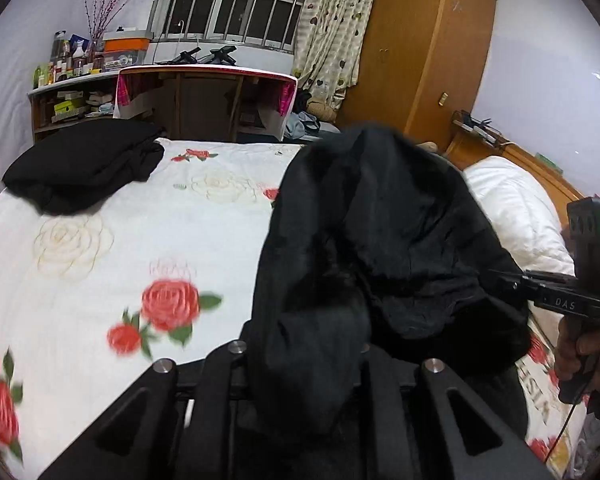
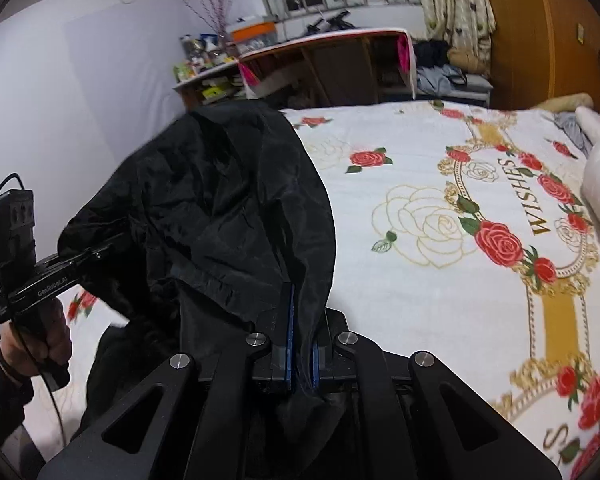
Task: Fold large clothes
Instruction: 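Lift the hem with both tools and fold it toward the hood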
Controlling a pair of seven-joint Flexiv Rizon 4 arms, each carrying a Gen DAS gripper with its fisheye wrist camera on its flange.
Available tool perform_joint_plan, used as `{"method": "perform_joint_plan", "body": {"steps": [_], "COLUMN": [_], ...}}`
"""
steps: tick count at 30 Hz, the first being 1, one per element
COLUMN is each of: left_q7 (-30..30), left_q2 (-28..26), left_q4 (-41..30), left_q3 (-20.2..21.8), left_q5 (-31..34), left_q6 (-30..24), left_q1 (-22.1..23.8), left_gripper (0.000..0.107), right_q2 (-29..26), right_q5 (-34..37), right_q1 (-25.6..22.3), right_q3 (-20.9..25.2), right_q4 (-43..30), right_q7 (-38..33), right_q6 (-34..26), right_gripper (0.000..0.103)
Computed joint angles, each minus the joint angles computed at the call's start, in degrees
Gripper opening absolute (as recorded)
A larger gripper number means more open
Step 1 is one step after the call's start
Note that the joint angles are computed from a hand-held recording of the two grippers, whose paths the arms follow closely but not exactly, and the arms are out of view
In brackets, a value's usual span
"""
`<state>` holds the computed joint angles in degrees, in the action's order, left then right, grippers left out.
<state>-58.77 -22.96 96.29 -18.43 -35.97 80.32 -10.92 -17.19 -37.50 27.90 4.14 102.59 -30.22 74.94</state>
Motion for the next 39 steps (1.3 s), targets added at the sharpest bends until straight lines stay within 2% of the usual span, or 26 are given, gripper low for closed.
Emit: {"method": "perform_joint_plan", "body": {"steps": [2,3,4,5,6,8,11,14,16,19,21,25,30,33,34,36,37,38,39], "left_q7": [3.05,4.59,6.66,9.68,11.76,15.37,17.70,16.81,16.01,12.60,12.78,10.53,6.30,2.28,1.30,1.70,2.31,2.77,2.83], "left_q2": [4.68,6.65,9.15,11.75,14.19,18.77,24.59,27.14,27.03,24.71,22.93,19.32,17.31,17.10,17.44,18.66,19.38,20.07,20.62], "left_q4": [6.76,9.30,12.49,15.64,18.31,22.70,27.77,29.74,29.06,26.32,24.85,23.15,25.82,28.32,29.17,30.80,31.51,32.13,32.55], "left_q3": [-3.23,-3.97,-4.79,-5.85,-6.00,-5.21,-2.46,0.02,1.33,2.80,3.56,5.34,6.34,6.89,7.05,7.00,7.06,7.19,7.46], "left_q5": [-4.55,-7.10,-10.67,-15.44,-19.13,-25.92,-32.19,-33.75,-33.06,-29.04,-28.57,-26.04,-22.83,-20.21,-19.81,-21.92,-23.34,-24.56,-25.21], "left_q6": [1.28,1.52,2.10,2.60,2.65,1.66,0.31,1.19,1.51,1.49,2.17,-0.08,-2.99,-3.73,-3.85,-3.46,-2.69,-1.72,-1.03], "left_q1": [1.99,2.25,2.34,2.52,2.12,0.57,-2.69,-5.43,-6.63,-7.53,-9.02,-11.83,-14.56,-14.82,-14.81,-15.01,-15.34,-15.77,-16.10], "left_gripper": [0.026,0.035,0.039,0.050,0.059,0.066,0.070,0.073,0.074,0.074,0.074,0.074,0.074,0.074,0.074,0.074,0.074,0.074,0.074], "right_q2": [2.47,3.41,4.43,5.45,6.12,7.34,8.44,9.24,9.65,10.17,10.59,11.12,12.73,13.92,14.66,16.26,17.24,17.97,18.78], "right_q5": [-4.44,-6.29,-8.24,-10.61,-12.19,-15.17,-16.50,-18.12,-18.93,-19.34,-18.94,-17.07,-16.40,-13.85,-12.47,-12.87,-13.91,-14.87,-17.15], "right_q1": [1.64,1.85,2.03,2.11,1.80,1.15,-0.08,-0.60,-1.05,-1.46,-1.42,-1.42,-1.20,-1.47,-1.52,-1.98,-2.56,-3.21,-4.30], "right_q3": [-1.44,-1.63,-1.66,-1.73,-1.38,-0.45,1.46,2.65,3.16,4.04,4.91,6.31,7.39,8.35,8.83,9.14,9.16,9.24,9.05], "right_q4": [3.74,5.47,7.26,9.16,10.53,13.16,16.09,18.39,19.59,20.92,21.43,22.69,24.15,25.07,25.47,26.54,27.32,27.90,28.72], "right_q7": [4.26,6.45,8.87,11.77,13.76,17.57,20.91,23.74,25.81,27.96,27.96,27.69,28.14,27.26,26.87,28.63,30.41,32.17,35.44], "right_q6": [1.31,2.25,2.86,3.70,4.37,4.88,5.63,5.55,5.91,5.68,4.48,3.47,1.96,0.95,0.12,-0.36,0.21,1.01,2.91], "right_gripper": [0.005,0.005,0.005,0.005,0.005,0.005,0.005,0.005,0.005,0.005,0.005,0.005,0.006,0.013,0.019,0.034,0.053,0.065,0.066]}}
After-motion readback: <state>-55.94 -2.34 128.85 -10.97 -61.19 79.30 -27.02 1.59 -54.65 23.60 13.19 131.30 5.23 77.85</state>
